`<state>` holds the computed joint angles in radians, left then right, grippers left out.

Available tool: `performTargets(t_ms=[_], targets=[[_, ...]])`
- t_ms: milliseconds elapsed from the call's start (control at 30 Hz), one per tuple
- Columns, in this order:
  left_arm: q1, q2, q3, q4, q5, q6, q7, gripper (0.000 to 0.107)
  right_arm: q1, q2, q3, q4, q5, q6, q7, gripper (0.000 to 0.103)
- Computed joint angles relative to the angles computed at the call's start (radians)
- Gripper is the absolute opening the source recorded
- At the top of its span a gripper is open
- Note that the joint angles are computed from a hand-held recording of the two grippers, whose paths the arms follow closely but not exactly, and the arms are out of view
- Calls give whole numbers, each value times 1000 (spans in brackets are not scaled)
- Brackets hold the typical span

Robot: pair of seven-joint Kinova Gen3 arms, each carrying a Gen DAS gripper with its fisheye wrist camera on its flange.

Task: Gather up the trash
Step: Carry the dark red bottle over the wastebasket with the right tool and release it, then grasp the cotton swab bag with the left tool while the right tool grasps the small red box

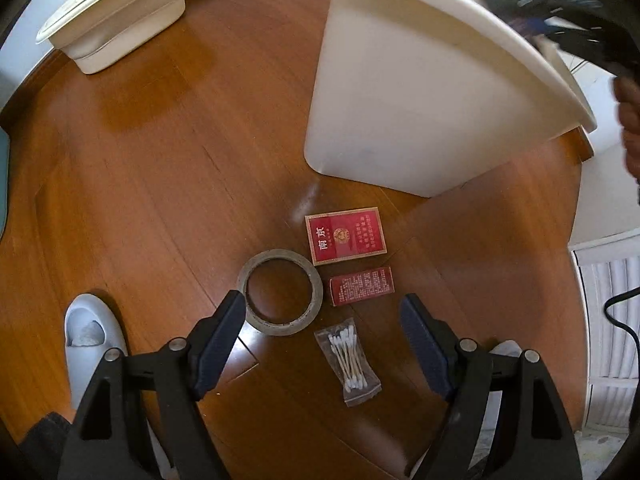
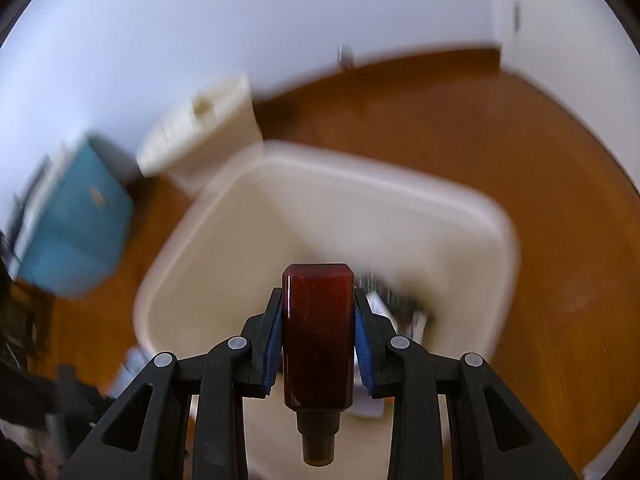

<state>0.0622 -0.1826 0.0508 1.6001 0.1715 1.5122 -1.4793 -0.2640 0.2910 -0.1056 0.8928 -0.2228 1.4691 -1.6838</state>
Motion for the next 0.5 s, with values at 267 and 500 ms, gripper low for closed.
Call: performTargets(t_ms=[267, 500], targets=[[10, 4, 7, 55, -22, -21, -36, 79, -131, 209, 34, -283, 154, 316, 42, 34], [21, 9, 23, 120, -68, -20, -36, 79, -109, 82, 3, -109, 116, 216, 23, 70]])
